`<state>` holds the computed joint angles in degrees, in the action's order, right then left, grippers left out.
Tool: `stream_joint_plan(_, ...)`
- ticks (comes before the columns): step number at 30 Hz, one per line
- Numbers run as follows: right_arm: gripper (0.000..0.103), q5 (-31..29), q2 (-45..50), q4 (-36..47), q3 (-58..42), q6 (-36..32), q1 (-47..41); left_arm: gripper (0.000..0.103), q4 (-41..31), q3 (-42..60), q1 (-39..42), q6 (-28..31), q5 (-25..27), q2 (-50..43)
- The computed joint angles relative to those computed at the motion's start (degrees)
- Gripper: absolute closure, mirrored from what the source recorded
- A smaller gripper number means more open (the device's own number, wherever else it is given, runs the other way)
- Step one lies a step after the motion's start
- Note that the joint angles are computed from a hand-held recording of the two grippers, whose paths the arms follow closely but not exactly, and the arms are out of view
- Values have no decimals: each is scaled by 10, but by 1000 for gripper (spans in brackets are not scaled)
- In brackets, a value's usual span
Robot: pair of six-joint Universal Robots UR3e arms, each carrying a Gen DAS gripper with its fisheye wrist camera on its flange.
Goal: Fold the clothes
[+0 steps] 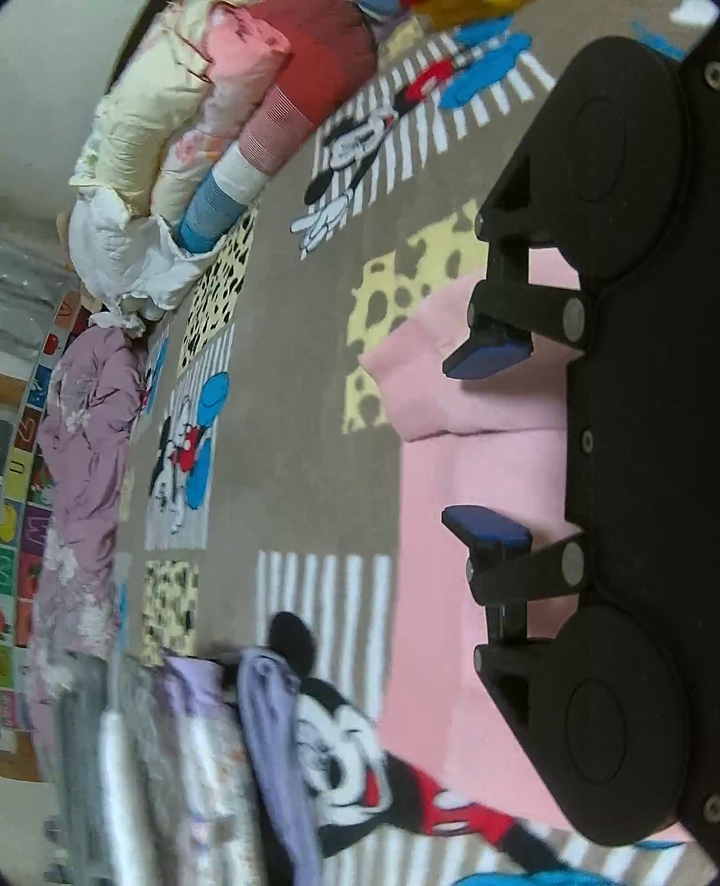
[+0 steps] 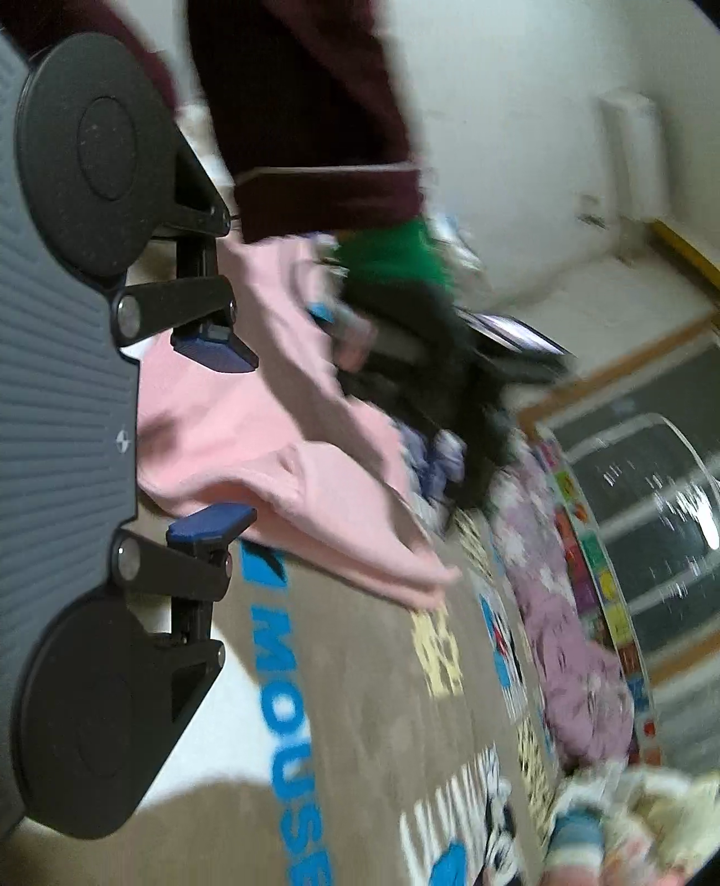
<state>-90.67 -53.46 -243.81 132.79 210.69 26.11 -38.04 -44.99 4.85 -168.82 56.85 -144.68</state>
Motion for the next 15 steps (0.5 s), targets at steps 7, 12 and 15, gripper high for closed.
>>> stream_joint_plan(7,49,73,-60,139,-71,-8,-120,58,-122,146,25,-13,-99,-86)
stream_joint_plan(12,51,194,20,308,-302,29,-213,67,-176,230,38,-32,-156,-137)
stream_joint_plan(15,52,220,93,420,-459,47,-228,68,-220,300,42,-36,-176,-176)
